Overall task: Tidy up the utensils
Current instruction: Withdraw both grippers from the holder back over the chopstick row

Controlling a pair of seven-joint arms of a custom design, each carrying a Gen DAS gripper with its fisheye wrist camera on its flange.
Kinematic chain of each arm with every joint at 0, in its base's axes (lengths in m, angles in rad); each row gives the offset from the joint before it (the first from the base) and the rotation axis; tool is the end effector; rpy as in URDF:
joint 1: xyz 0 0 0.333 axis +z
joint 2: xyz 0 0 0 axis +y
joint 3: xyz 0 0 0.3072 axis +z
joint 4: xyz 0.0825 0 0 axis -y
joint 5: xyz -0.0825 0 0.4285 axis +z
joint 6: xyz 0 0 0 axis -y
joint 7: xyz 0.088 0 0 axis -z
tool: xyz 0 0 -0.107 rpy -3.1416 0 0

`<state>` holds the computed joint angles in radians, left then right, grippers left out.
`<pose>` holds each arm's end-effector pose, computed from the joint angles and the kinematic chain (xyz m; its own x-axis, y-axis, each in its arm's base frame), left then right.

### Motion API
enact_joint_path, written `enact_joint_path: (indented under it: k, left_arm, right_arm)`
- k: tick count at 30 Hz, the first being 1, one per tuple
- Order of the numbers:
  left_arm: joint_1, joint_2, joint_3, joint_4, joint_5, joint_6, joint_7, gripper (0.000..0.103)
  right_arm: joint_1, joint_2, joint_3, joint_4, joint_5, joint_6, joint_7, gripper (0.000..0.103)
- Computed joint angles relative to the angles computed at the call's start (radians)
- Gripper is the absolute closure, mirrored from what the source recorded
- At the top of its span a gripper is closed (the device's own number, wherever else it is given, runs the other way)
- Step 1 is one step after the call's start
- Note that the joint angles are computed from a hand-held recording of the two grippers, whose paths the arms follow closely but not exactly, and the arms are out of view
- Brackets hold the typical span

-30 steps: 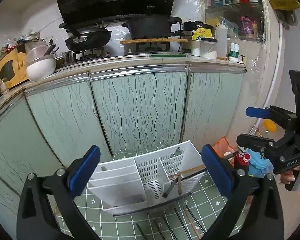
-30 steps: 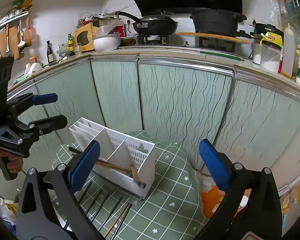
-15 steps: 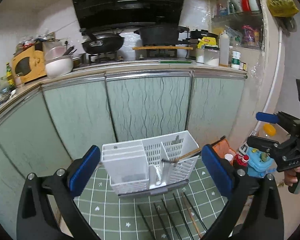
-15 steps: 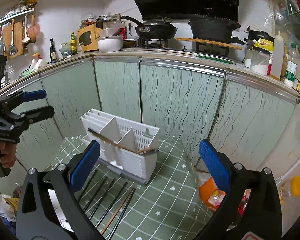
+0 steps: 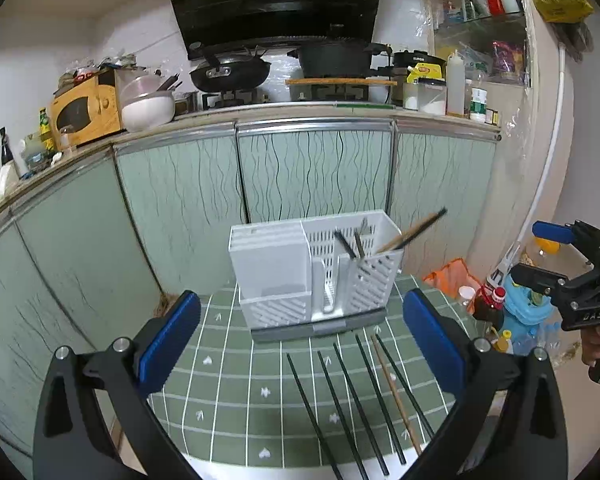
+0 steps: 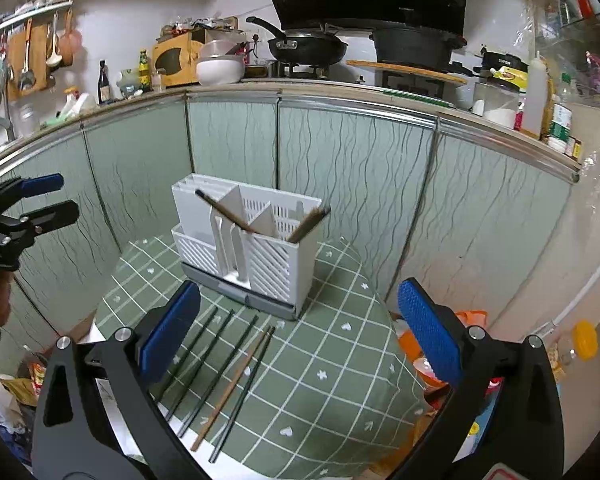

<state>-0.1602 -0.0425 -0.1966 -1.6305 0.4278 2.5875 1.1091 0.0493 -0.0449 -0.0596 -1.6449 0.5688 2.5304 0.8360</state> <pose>0.5932 -0.2327 0.7324 -0.1200 -0.9920 -0.0390 -0.4849 0.0929 -0.8696 0.6376 -0.0133 0.7184 0.3770 -0.9249 0.0492 -0.4535 -0.2307 -0.8609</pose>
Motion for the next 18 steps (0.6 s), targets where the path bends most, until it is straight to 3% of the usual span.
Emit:
enact_joint_path:
  k: [18]
  left_arm:
    - [0.037, -0.144, -0.033, -0.318, 0.157, 0.071, -0.234, 0.004]
  right_arm:
    - [0.049, -0.156, 0.000, -0.361, -0.051, 0.196, 0.016, 0.008]
